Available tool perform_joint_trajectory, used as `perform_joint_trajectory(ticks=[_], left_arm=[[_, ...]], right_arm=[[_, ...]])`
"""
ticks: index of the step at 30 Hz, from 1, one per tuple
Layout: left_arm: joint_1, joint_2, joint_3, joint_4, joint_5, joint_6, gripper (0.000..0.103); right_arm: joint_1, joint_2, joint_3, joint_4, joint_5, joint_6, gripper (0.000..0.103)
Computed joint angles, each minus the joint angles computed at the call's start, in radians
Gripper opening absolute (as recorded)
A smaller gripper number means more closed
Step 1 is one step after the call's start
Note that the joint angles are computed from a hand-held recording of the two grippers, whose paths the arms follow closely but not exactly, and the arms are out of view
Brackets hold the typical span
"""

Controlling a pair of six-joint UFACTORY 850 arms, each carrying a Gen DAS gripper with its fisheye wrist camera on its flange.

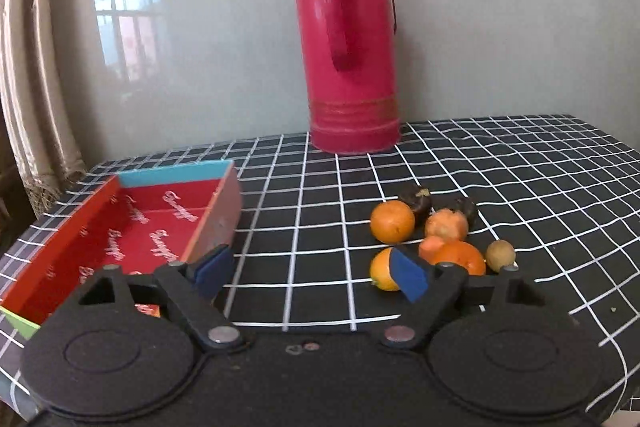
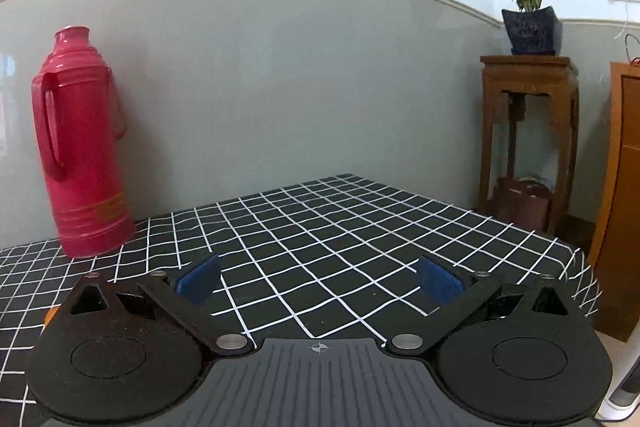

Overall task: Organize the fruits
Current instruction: 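Reach the left tool to a tangerine and close on it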

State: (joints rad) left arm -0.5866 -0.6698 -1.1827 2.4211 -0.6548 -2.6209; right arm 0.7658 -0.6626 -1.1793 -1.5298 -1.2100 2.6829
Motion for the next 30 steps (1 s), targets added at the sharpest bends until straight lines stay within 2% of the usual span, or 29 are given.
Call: perform_joint_trajectory(ticks=[3,6,10,12,14,16,18,20,22,26,30], left_arm=[[0.012,-0.014,-0.024,0.049,0.05,-0.062,0.067],[0.023,-0.027,-0.044,0.102,0.083,-0.128,0.066],[0.023,-0.052,-0.077,0.102,0.109,-0.138,0.065],[0.029,-0.067,-0.1,0.114,0.146,-0.158,0.055],[0.038,-0.074,-0.11,0.177,0.177,-0.228,0.053],[0.039,-0.079,-0.116,0.203,0.187,-0.251,0.052],[0.04,-0.081,-0.117,0.249,0.194,-0.295,0.048],[0.043,-0.081,-0.115,0.285,0.195,-0.331,0.04],[0.052,-0.079,-0.113,0.378,0.208,-0.433,0.033],[0.051,-0.077,-0.108,0.42,0.205,-0.465,0.02],[0.053,-0.075,-0.111,0.449,0.219,-0.503,0.02]], right_arm=[[-0.003,0.014,0.023,-0.027,0.025,0.013,0.103],[-0.007,0.022,0.033,-0.048,0.048,0.026,0.103],[-0.011,0.025,0.039,-0.068,0.063,0.043,0.103],[-0.01,0.027,0.039,-0.071,0.064,0.042,0.103],[-0.011,0.029,0.041,-0.079,0.065,0.042,0.103],[-0.012,0.03,0.043,-0.084,0.062,0.043,0.103],[-0.012,0.034,0.05,-0.087,0.053,0.05,0.103],[-0.012,0.038,0.055,-0.086,0.048,0.06,0.103],[-0.013,0.043,0.063,-0.085,0.048,0.076,0.103],[-0.016,0.054,0.077,-0.09,0.055,0.106,0.103],[-0.014,0.06,0.083,-0.093,0.052,0.115,0.103]])
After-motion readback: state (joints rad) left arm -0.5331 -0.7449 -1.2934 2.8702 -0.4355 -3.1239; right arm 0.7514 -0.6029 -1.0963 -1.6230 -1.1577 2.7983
